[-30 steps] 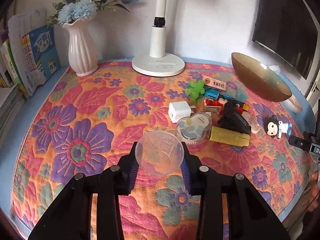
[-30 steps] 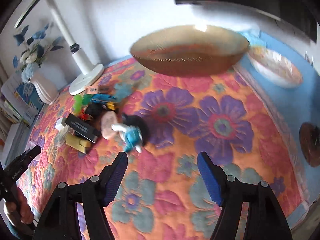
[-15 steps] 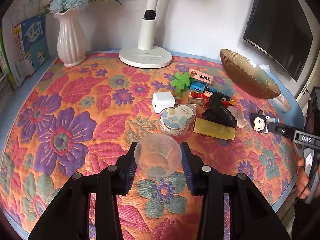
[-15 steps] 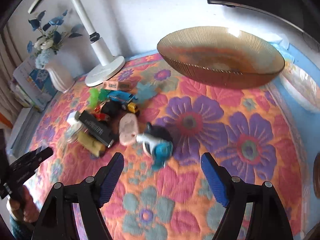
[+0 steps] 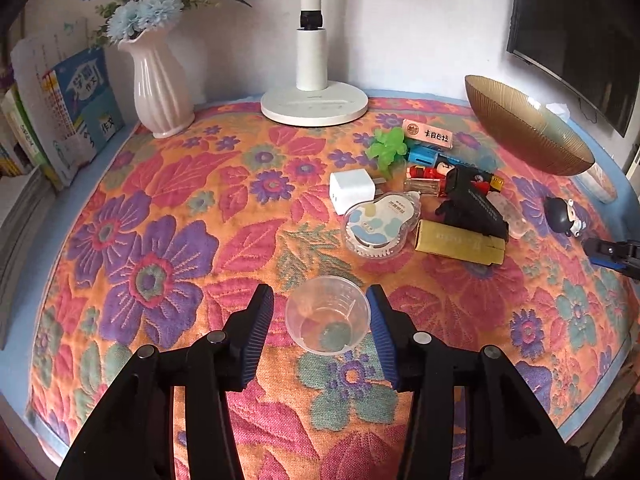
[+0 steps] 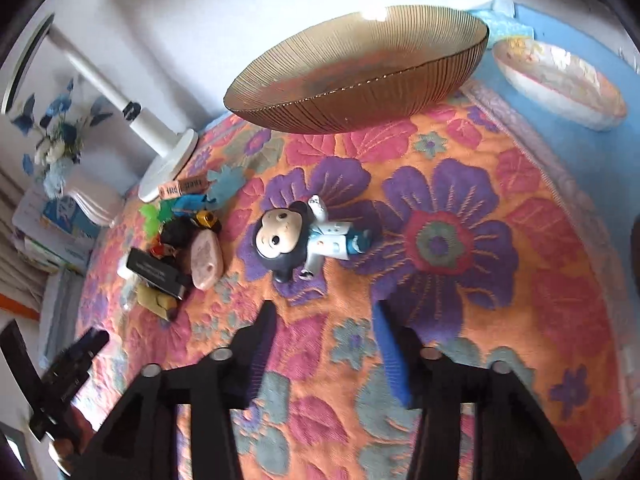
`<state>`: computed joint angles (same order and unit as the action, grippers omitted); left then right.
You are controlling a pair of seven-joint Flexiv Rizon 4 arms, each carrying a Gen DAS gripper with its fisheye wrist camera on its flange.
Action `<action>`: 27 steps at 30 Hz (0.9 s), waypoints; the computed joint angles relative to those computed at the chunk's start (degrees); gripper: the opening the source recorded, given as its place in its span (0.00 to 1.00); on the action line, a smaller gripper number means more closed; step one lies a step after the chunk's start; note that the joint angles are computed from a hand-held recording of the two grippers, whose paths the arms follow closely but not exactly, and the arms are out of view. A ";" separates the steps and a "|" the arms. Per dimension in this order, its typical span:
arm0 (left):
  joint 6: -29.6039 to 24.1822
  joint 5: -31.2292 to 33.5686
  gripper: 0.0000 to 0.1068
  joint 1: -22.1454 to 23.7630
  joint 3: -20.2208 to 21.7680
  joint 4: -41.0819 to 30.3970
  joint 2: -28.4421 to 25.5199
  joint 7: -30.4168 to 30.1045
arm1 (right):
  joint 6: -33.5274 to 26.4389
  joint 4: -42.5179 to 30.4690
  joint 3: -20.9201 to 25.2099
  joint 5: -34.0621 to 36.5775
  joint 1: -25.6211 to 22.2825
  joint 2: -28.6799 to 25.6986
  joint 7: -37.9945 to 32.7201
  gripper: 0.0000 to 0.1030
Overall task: Organize rigid objects
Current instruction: 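Carry cup and monkey figurine into the amber glass bowl and open both tools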
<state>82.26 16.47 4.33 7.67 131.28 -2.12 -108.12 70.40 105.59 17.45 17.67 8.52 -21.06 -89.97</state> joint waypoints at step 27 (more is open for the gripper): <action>-10.56 8.75 0.45 -1.58 -1.30 -4.62 -0.22 -7.79 | 2.69 5.53 -7.67 -29.28 5.75 1.50 -0.18 0.80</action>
